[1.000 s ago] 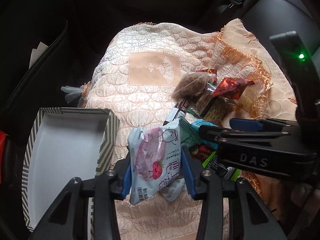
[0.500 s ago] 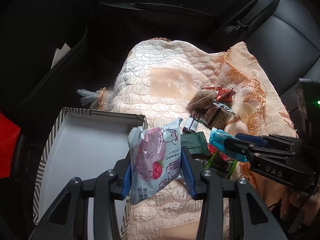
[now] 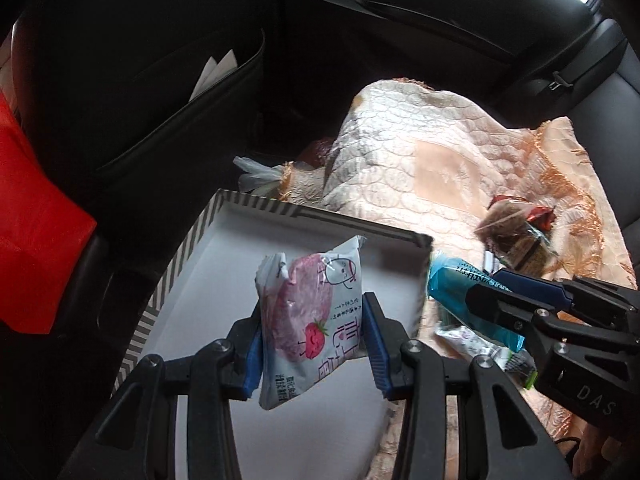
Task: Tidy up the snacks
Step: 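Carry both packets into the striped tray and open both grippers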
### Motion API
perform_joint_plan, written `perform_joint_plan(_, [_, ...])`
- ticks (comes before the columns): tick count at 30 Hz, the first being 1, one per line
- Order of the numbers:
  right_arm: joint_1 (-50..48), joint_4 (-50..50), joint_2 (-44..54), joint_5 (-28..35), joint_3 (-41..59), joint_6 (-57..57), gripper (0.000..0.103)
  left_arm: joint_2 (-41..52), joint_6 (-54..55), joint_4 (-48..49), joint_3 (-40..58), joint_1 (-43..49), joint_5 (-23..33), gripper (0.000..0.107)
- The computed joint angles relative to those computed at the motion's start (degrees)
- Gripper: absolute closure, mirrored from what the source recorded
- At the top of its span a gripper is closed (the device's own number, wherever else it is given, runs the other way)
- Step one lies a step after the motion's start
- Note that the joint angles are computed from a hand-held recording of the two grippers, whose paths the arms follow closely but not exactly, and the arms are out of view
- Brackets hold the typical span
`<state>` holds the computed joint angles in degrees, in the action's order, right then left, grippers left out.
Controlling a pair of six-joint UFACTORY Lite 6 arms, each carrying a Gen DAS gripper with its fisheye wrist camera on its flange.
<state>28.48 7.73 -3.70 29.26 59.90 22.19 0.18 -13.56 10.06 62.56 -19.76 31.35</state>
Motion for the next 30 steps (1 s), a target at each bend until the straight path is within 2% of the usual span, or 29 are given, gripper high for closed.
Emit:
perform_joint_plan(9, [5.90,-11.86,20.63,-1.54,17.19,9.79,0.073,8.51,-2.39,2.98,1.45,6.20,-3.92,0.061])
perform_joint_plan(16, [7.42,-17.03,28.74,-0.46,23.64,14.03,0.073,11.64,-6.48,6.40,0.36,8.11,-6.11,0.060])
perform_joint_plan(21, [8.28,-19.39,31.48,-1.35,24.39,17.65,0.073,12.17,-9.34,8.80,-1.19,8.92,-7.16,0.057])
perform_joint_plan(23, [8.93,-20.95,31.78,-1.84,24.21,19.05,0.072,12.22,-11.53,10.63,-1.60,8.76,-7.05,0.054])
perform_joint_plan(25, [9.52,-21.24,32.26,-1.38,24.73,19.15,0.072,12.16,-12.27,10.75,-1.90,8.98,-7.02,0.040])
perform_joint_plan(27, [9.79,-20.66,32.14,-0.81,24.88,18.96,0.072,11.63,-15.51,13.35,-2.75,9.04,-7.31,0.031])
perform_joint_plan(30, [9.76,-19.43,30.48,-1.23,23.23,18.89,0.070,10.44,-15.24,12.49,-3.75,9.56,-7.39,0.028])
